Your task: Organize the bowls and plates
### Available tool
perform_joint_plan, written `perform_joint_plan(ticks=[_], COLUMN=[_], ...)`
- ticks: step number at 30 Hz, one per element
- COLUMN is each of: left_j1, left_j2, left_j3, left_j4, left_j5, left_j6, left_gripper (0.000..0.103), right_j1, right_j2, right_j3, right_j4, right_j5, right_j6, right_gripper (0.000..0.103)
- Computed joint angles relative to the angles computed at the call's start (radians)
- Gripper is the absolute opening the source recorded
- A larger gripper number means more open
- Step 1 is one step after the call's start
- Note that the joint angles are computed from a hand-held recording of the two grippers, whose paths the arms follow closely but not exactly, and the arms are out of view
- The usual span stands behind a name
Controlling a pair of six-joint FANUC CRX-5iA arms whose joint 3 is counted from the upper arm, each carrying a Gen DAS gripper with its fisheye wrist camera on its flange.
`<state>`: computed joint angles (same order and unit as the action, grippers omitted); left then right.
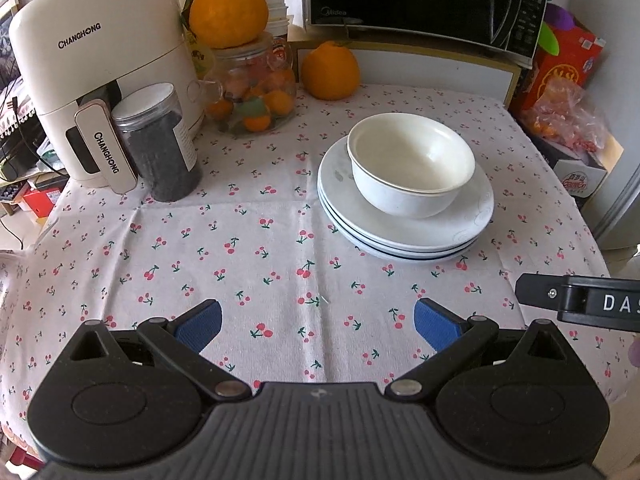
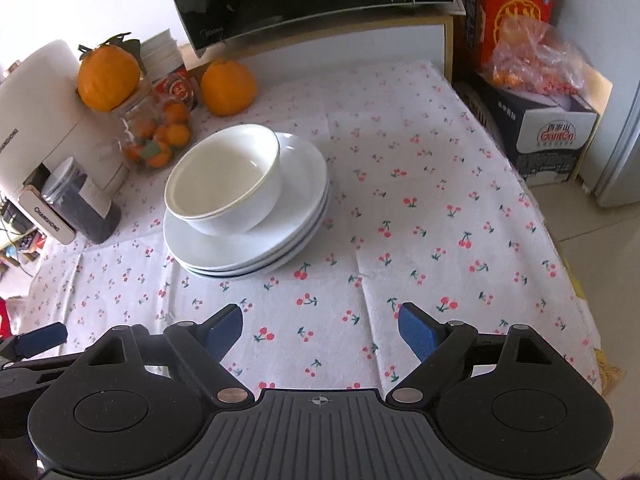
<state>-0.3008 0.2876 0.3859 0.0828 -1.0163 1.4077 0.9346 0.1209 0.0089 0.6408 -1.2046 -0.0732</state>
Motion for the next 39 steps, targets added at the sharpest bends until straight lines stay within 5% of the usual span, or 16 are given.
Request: perform_joint_plan(ticks=[39], left_j1=[-0.003], left_j2=[-0.013], left_j3=[-0.018], left_j4=[0.011], left_j5=[0.005], left_j6=[-0.023], left_gripper=[0.103], right_j1=[0.006], right_j2=[0.009], right_j3=[0.014], right_j4=[-0.010], right_j5=[-0.001], right_j6=[0.010], right_gripper=[0.087])
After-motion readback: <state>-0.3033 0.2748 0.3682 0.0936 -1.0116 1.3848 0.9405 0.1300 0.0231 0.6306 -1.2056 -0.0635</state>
